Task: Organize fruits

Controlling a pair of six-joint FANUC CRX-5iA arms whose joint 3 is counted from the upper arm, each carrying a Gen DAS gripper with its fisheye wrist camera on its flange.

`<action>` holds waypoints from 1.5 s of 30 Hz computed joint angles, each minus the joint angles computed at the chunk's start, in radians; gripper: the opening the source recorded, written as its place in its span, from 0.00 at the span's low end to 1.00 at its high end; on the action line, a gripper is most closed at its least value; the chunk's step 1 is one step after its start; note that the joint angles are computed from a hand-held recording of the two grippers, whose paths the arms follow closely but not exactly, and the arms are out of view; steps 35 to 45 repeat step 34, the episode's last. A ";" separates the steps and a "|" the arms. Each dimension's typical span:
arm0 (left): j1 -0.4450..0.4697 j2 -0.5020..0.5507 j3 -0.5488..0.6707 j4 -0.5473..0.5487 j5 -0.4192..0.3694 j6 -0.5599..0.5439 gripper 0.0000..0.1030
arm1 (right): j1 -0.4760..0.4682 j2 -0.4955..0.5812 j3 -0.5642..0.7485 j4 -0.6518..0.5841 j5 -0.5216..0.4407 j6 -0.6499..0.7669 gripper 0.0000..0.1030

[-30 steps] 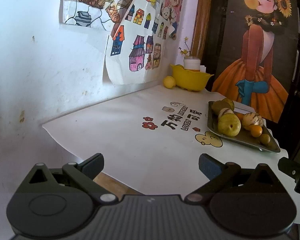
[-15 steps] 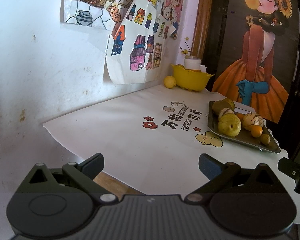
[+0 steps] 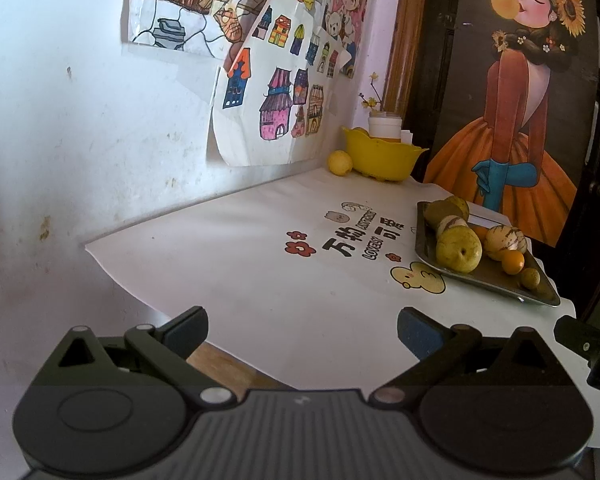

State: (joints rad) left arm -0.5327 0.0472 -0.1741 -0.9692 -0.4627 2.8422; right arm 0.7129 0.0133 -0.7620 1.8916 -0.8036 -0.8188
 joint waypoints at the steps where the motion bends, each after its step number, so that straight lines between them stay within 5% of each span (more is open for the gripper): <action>1: 0.000 0.000 0.000 0.000 0.000 0.000 1.00 | 0.000 0.000 0.000 0.000 0.000 0.000 0.99; 11: -0.048 0.004 0.019 -0.064 -0.073 0.055 1.00 | -0.002 -0.001 -0.001 0.004 0.006 0.002 0.99; 45: -0.014 -0.001 0.010 0.010 -0.051 0.028 1.00 | -0.003 0.003 0.004 0.009 0.016 0.018 0.99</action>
